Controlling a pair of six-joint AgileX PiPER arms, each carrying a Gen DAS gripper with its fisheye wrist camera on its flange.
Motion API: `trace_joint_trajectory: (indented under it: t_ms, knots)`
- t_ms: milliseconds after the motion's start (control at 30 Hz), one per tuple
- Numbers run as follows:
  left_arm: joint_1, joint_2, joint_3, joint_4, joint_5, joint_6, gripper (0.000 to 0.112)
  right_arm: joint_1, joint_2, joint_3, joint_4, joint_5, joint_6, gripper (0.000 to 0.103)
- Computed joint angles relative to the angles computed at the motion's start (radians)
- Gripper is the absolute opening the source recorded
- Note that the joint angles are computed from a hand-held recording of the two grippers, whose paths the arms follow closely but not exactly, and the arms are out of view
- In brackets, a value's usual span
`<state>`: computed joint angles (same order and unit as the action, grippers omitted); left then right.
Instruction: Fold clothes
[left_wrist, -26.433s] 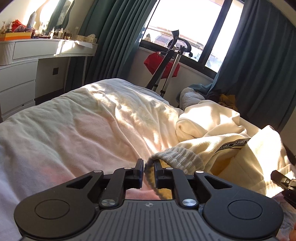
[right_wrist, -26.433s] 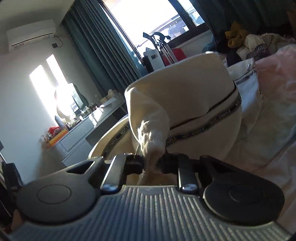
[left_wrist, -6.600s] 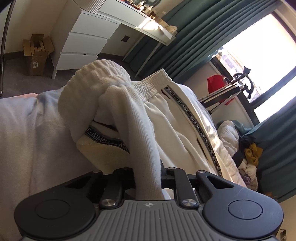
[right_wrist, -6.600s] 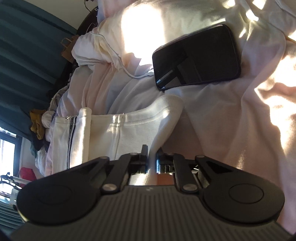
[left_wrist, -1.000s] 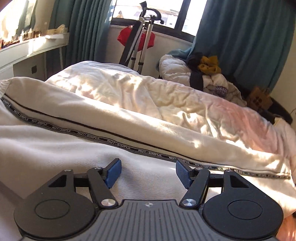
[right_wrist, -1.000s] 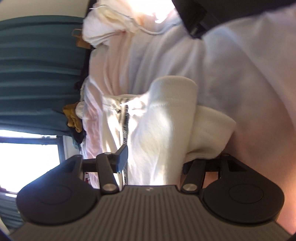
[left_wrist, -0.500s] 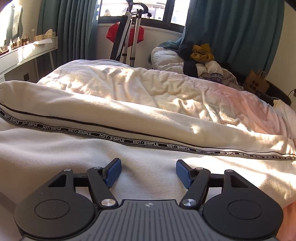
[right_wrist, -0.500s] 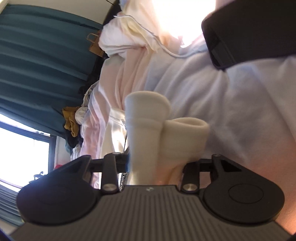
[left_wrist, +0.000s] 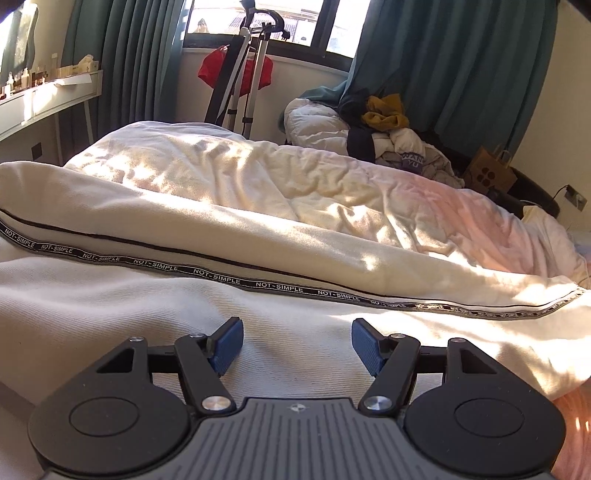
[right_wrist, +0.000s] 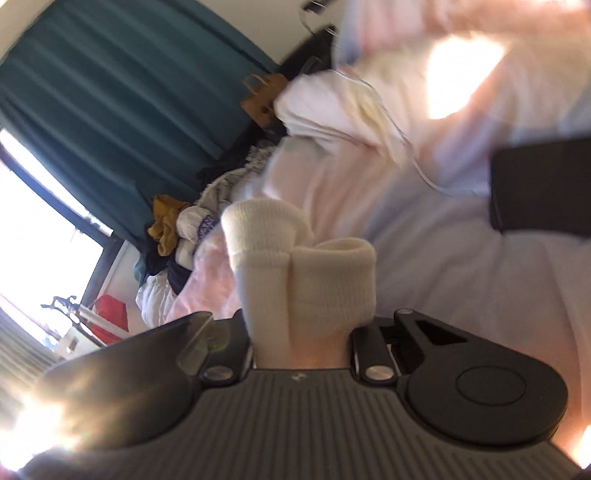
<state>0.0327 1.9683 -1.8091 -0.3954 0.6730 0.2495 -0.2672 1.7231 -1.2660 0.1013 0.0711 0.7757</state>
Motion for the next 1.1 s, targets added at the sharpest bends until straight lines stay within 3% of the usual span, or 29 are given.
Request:
trace_joint_trajectory:
  t_ms: [300, 667, 867, 1000, 1100]
  knots:
    - [0.074, -0.013, -0.018, -0.147, 0.016, 0.041, 0.066, 0.233, -0.032, -0.243, -0.866, 0.253, 0.599, 0.015]
    - [0.162, -0.061, 0.018, -0.292, 0.014, 0.096, 0.066, 0.583, 0.026, -0.525, -1.155, 0.537, 0.574, 0.014]
    - [0.199, -0.069, 0.021, -0.343, 0.018, 0.09, 0.066, 0.84, 0.152, -0.593, -1.377, 0.691, 0.555, 0.013]
    - [0.205, -0.075, 0.036, -0.338, 0.01, 0.081, 0.066, 0.979, 0.27, -0.567, -1.454, 0.709, 0.522, 0.013]
    - [0.2, -0.092, 0.067, -0.314, -0.033, 0.086, 0.067, 1.044, 0.373, -0.584, -1.332, 0.703, 0.368, 0.013]
